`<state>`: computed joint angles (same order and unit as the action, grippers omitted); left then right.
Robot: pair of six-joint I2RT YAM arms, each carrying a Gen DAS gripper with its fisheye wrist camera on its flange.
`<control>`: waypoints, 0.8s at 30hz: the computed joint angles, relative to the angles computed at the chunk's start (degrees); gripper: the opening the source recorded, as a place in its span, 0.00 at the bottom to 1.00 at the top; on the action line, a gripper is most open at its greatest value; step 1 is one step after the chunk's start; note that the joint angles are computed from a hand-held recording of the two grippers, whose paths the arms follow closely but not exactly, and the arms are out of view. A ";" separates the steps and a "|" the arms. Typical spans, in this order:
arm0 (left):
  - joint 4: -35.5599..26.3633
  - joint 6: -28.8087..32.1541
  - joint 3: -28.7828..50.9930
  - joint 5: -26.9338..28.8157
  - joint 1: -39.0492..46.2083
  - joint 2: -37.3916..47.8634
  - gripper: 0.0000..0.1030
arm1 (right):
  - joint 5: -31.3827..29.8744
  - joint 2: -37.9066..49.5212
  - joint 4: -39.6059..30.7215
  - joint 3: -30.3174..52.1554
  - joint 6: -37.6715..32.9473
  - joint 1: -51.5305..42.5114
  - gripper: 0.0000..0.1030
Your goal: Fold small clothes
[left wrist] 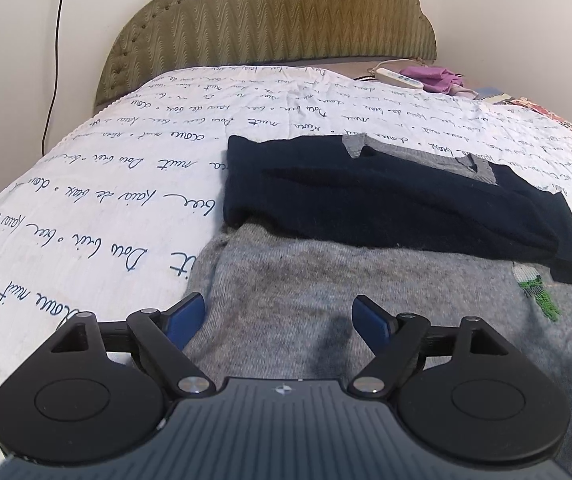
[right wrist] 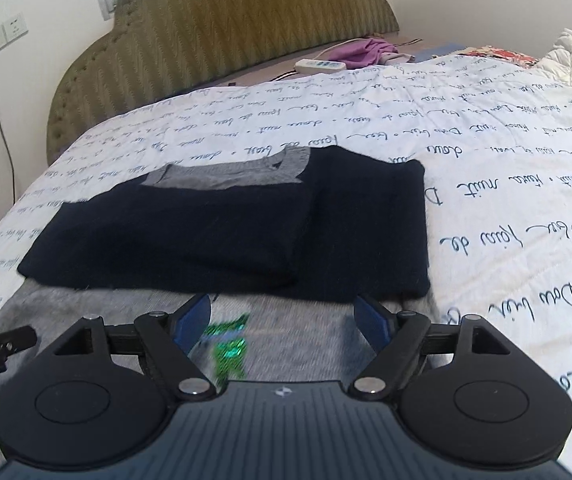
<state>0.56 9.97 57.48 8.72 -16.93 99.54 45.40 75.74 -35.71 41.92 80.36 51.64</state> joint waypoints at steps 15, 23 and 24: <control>1.05 1.03 -7.49 0.68 -0.11 -5.51 0.85 | 1.15 7.47 -5.62 4.46 10.06 10.66 0.84; 7.12 1.97 -13.39 -1.69 -1.23 -6.70 0.91 | 2.90 13.88 -8.32 7.36 14.22 13.57 0.92; 8.25 2.02 -14.09 -2.18 -1.37 -6.68 0.93 | 3.13 14.64 -8.56 7.55 14.59 13.62 0.93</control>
